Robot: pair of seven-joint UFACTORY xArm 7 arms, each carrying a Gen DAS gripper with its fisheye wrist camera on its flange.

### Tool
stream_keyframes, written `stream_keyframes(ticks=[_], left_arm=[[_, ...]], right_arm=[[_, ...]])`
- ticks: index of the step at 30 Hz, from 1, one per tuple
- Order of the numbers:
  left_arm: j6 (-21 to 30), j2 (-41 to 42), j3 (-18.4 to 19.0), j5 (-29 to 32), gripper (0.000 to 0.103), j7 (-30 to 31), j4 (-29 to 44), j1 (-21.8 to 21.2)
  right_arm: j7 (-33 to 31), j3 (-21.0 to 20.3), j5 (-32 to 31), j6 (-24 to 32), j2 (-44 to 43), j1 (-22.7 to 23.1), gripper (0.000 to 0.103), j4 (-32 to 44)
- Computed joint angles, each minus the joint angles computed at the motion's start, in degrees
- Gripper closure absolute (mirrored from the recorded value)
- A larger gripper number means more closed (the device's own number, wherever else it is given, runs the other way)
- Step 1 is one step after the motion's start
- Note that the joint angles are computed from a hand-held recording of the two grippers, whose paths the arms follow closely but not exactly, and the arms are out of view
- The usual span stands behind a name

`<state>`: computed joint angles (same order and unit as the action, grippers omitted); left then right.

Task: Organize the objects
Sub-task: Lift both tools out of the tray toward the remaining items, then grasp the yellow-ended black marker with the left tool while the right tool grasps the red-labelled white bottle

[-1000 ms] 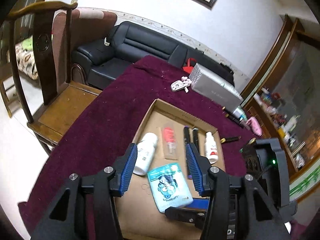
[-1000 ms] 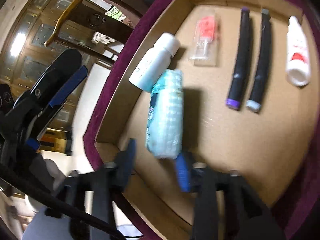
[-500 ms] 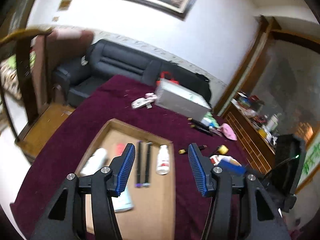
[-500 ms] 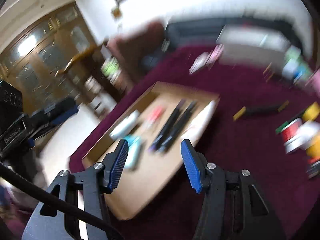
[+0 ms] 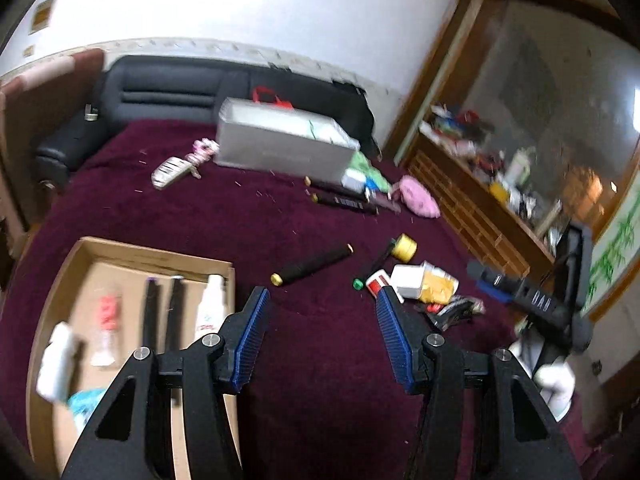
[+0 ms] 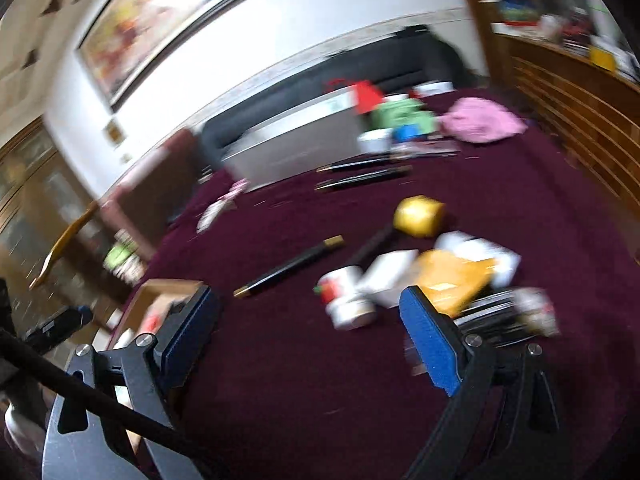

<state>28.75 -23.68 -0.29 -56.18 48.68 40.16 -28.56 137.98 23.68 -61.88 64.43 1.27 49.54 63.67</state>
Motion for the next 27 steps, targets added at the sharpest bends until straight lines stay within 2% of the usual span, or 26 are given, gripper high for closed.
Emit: stream_keyframes(ticks=[4, 6, 8, 11, 14, 17, 20, 22, 23, 24, 25, 26, 27], left_arm=[[-3.7, 7.5, -4.5, 4.6, 0.054, -1.5, 3.1, -0.9], [-7.6, 10.9, -6.6, 7.2, 0.054, -0.6, 4.5, -1.6], [-13.1, 14.8, -9.0, 13.0, 0.054, -0.8, 5.9, -1.7], [-17.9, 21.2, -11.6, 26.2, 0.054, -6.8, 8.9, -0.5], [-16.7, 27.1, -12.2, 37.0, 0.054, -14.4, 13.3, 0.3], [-16.1, 32.4, -12.4, 44.9, 0.054, -20.7, 17.0, 0.2], [-15.4, 36.7, -13.1, 49.2, 0.054, -24.5, 20.3, -0.1], [-16.3, 38.1, -11.6, 54.7, 0.054, -28.9, 21.0, -2.1], [-15.3, 38.1, -12.3, 54.9, 0.058, -29.7, 21.3, -1.7], [-13.6, 38.0, -14.1, 52.7, 0.075, -28.8, 21.8, -0.2], [-11.3, 37.8, -16.7, 49.4, 0.085, -26.7, 22.3, 2.1], [-9.9, 37.0, -16.8, 48.6, 0.091, -26.0, 22.0, 2.2], [-9.6, 36.0, -16.7, 48.4, 0.092, -26.1, 21.0, 2.2]], right_arm=[[5.8, -0.1, 1.2, -2.9, -8.2, -3.4, 0.011, -10.0], [7.8, 0.6, 1.5, -4.1, -9.9, -5.1, 0.011, -12.6], [10.7, 1.3, 0.5, -6.2, -11.3, -7.0, 0.011, -15.1], [13.3, 2.8, -0.5, -7.7, -12.4, -8.9, 0.011, -17.2], [14.8, 3.7, -0.7, -9.1, -13.9, -10.1, 0.011, -19.0], [15.1, 5.0, -0.7, -8.6, -15.2, -10.9, 0.011, -19.8], [14.0, 5.7, -0.6, -8.2, -15.3, -11.5, 0.011, -19.9], [14.4, 5.7, -1.1, -9.3, -15.5, -12.0, 0.011, -20.4], [14.6, 5.8, -1.1, -9.6, -15.6, -12.1, 0.011, -20.6], [14.7, 5.8, -1.0, -9.9, -15.6, -12.3, 0.011, -20.8], [14.9, 5.8, -0.9, -10.2, -15.7, -12.4, 0.011, -21.0], [15.0, 5.7, -0.9, -10.7, -15.9, -12.6, 0.011, -21.3], [15.1, 5.8, -1.0, -11.0, -16.0, -12.8, 0.011, -21.5]])
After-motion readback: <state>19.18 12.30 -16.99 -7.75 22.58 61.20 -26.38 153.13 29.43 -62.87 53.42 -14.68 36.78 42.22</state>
